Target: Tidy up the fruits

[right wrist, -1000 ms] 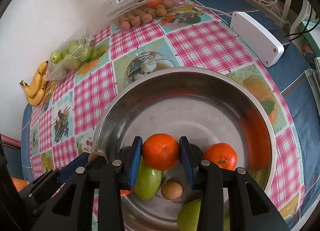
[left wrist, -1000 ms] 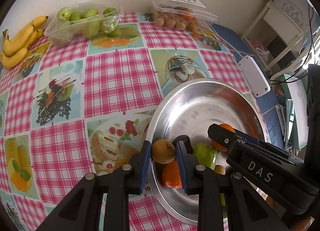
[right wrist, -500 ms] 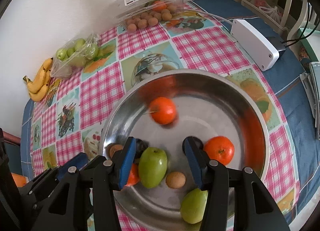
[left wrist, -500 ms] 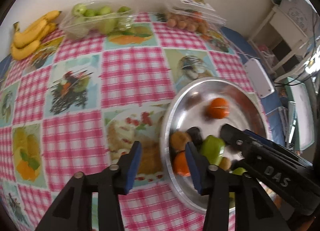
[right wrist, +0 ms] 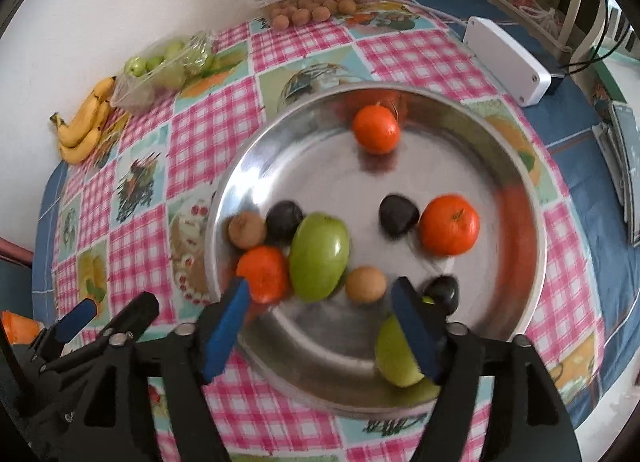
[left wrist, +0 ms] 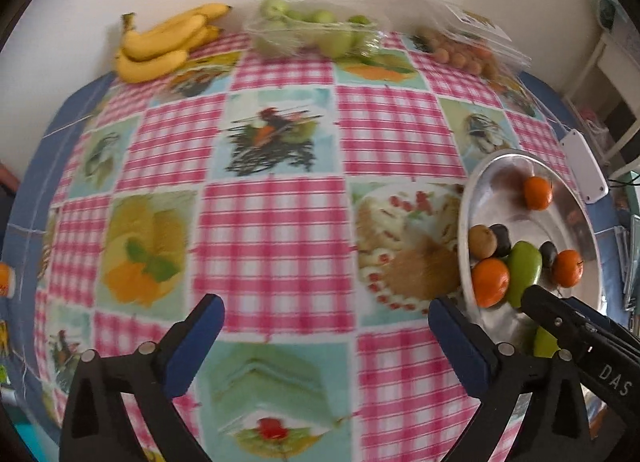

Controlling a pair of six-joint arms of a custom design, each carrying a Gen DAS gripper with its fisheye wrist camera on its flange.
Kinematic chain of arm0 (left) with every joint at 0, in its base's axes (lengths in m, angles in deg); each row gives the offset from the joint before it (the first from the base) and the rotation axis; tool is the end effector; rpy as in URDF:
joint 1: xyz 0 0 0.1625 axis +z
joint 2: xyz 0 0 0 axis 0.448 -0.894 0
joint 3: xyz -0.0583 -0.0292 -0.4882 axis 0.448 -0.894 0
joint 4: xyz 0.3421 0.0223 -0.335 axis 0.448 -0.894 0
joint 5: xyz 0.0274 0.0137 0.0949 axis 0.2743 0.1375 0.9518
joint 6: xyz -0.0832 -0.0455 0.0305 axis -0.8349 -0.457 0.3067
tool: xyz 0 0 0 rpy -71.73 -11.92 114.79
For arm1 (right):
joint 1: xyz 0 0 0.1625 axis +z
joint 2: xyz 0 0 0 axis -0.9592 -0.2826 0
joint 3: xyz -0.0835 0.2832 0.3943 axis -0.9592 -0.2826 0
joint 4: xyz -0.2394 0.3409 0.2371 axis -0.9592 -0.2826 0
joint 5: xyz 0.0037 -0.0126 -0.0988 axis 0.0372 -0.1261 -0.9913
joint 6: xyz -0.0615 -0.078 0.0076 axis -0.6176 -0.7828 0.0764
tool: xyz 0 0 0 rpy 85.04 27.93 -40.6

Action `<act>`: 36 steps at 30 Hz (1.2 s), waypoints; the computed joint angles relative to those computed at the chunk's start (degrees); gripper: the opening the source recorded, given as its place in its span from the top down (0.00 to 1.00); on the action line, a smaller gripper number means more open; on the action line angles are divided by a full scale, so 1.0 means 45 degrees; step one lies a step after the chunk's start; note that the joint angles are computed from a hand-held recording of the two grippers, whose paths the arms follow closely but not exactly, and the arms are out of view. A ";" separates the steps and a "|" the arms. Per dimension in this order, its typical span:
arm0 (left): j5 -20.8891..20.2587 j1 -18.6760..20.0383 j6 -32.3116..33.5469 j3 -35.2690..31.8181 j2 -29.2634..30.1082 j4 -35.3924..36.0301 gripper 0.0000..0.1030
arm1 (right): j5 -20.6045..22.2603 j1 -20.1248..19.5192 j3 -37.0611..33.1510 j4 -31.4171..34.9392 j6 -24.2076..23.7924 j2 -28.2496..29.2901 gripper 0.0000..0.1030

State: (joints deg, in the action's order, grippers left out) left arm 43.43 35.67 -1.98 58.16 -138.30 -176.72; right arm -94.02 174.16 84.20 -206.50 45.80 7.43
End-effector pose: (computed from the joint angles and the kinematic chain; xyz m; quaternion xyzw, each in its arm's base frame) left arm -0.1248 -0.6768 0.1404 0.0952 0.9169 -0.1725 0.3470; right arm 0.1949 -0.6631 0.0704 -0.0594 -0.9298 0.2034 0.3011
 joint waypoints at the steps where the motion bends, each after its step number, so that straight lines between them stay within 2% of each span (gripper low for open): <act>1: 0.0067 -0.0018 0.0017 0.0119 -0.0095 -0.0113 0.00 | 0.0070 0.0018 0.0105 -0.0073 -0.0004 -0.0033 0.25; 5: -0.0069 -0.0065 0.0247 0.0609 -0.0577 -0.0317 0.00 | -0.0310 0.0149 0.0390 -0.0174 -0.0135 -0.0079 0.23; 7: -0.0070 -0.0130 0.0129 0.0804 -0.0785 -0.0192 0.00 | -0.0494 0.0219 0.0562 -0.0304 -0.0310 -0.0129 0.09; 8: 0.0001 -0.0176 0.0124 0.0925 -0.0882 -0.0200 0.00 | -0.0570 0.0246 0.0647 -0.0458 -0.0430 -0.0143 0.09; 12: 0.0855 -0.0479 0.0044 0.1471 -0.1171 -0.0344 0.00 | -0.0565 0.0311 0.0913 -0.0757 -0.0619 -0.0270 0.08; 18: 0.1609 -0.0581 -0.0260 0.1940 -0.1384 -0.0097 0.00 | -0.0890 0.0519 0.1204 -0.1045 -0.0886 -0.0273 0.08; 22: 0.2395 -0.0682 -0.0892 0.1998 -0.1393 0.0309 0.00 | -0.0969 0.0616 0.1309 -0.1169 -0.0892 -0.0220 0.08; 36: 0.2105 -0.0579 -0.1261 0.1924 -0.1509 0.0633 0.00 | -0.1155 0.0623 0.1338 -0.1015 -0.0769 -0.0235 0.08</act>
